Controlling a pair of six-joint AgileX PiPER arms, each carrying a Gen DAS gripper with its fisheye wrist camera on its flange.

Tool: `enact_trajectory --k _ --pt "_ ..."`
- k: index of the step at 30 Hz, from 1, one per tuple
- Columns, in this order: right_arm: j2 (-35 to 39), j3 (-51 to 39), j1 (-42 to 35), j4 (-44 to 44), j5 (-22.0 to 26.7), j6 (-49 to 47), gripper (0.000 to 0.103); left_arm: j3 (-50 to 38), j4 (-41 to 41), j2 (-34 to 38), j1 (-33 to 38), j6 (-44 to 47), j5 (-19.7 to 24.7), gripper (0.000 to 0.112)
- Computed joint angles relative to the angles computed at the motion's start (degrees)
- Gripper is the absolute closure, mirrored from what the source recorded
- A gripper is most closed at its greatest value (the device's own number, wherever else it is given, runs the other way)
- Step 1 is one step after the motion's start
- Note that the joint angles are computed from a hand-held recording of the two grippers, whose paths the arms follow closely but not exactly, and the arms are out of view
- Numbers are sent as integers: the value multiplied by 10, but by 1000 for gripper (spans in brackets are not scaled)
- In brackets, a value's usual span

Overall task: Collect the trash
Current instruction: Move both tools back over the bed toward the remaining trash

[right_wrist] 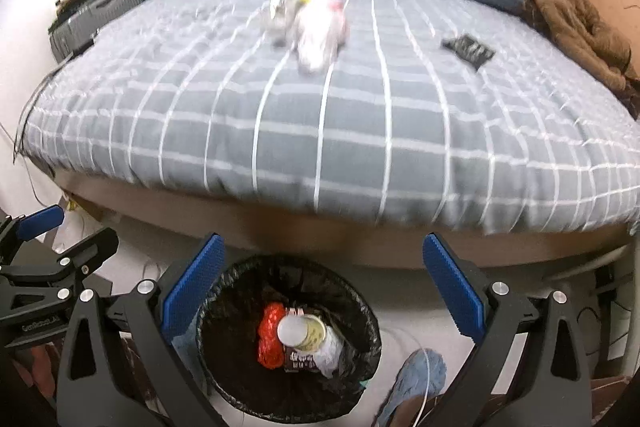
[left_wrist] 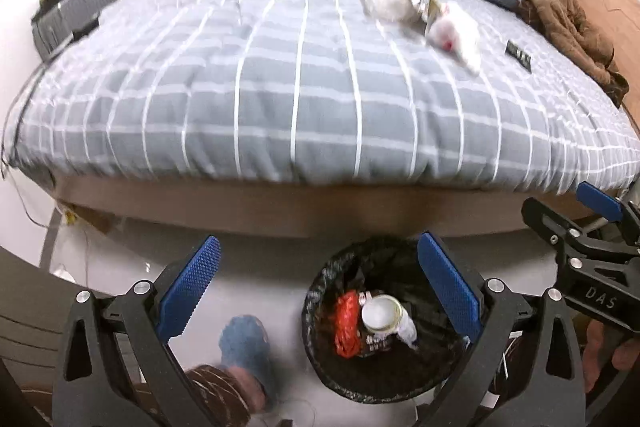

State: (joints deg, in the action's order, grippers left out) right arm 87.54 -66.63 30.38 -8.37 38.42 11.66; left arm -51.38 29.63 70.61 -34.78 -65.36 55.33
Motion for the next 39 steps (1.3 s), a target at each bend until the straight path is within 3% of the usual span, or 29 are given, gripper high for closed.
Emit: enact_trajectory --k 7,21,33,39 --pt "-7 -78 -27 1 51 -14 8 -93 -4 14 5 40 50 15" --pt "45 -241 -82 30 123 -72 8 -267 -31 100 42 132 84 15" --pt "161 -413 -141 61 180 -115 8 -432 -76 226 103 226 84 15" --pt "260 -554 -170 70 227 -133 8 -546 -101 317 137 270 89 15"
